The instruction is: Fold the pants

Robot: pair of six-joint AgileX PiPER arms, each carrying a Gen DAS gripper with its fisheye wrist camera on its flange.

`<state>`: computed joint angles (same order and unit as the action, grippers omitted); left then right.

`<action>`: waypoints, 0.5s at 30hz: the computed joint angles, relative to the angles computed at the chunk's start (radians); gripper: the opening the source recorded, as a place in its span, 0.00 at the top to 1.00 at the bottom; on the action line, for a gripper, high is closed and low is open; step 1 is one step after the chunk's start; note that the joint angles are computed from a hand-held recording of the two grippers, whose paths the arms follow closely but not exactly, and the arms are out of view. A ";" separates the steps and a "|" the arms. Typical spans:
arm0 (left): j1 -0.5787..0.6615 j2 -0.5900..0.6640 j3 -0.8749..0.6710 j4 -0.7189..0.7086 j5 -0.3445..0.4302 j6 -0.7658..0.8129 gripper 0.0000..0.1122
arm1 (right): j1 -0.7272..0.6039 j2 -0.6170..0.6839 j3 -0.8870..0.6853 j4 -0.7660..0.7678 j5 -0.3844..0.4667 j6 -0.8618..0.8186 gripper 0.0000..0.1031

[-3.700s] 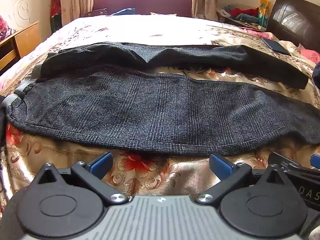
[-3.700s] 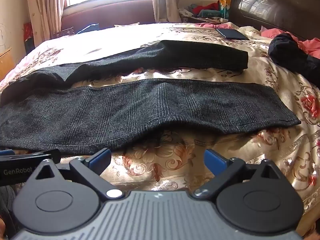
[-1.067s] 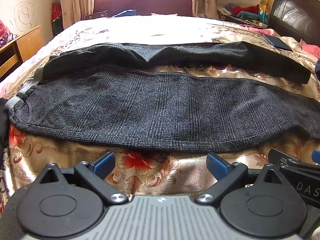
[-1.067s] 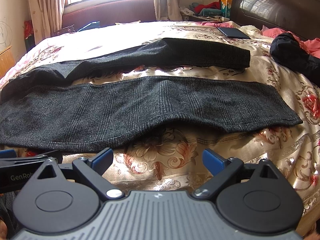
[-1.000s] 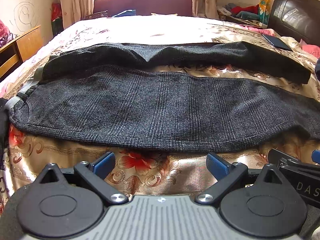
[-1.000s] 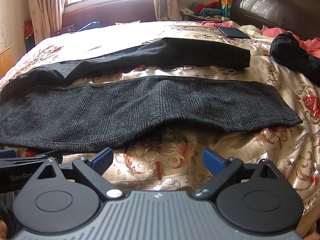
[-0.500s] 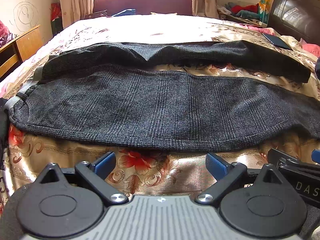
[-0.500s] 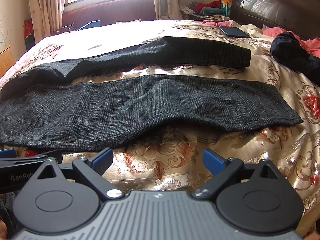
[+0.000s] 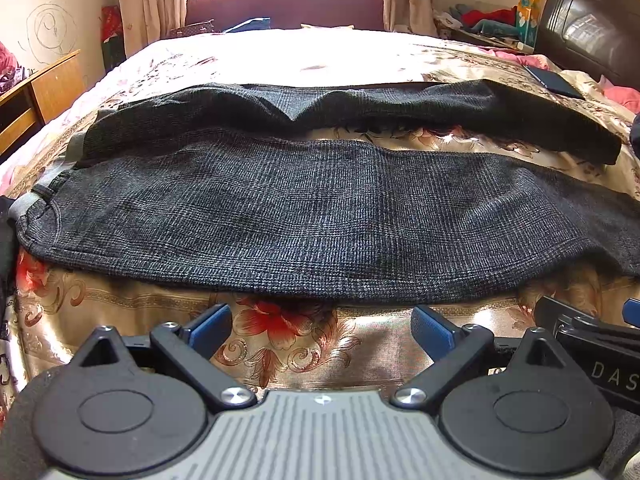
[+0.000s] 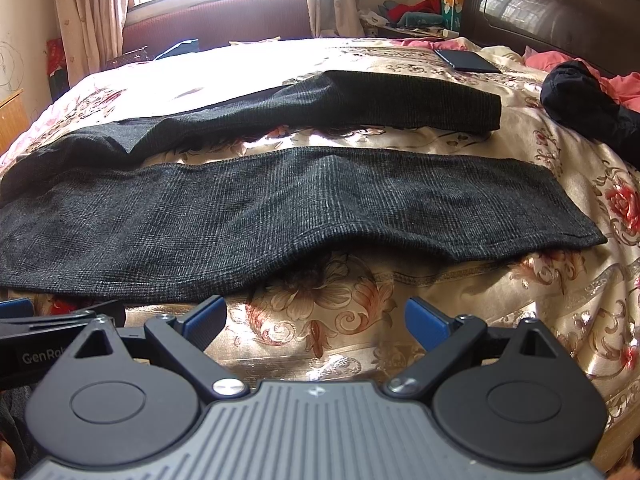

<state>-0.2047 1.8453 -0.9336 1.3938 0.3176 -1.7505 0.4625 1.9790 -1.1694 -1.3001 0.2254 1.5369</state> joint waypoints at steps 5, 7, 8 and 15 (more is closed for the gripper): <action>-0.005 0.004 -0.003 0.002 0.004 -0.003 0.08 | 0.000 0.000 0.002 -0.010 0.003 0.009 0.08; -0.006 0.006 -0.003 0.004 0.006 -0.005 0.08 | 0.003 0.000 0.002 -0.013 0.009 0.010 0.08; -0.007 0.006 -0.003 0.006 0.007 -0.006 0.08 | 0.003 0.001 0.001 -0.012 0.011 0.010 0.08; -0.016 0.010 -0.004 0.037 0.017 -0.037 0.08 | 0.005 0.001 -0.004 0.022 0.018 -0.021 0.08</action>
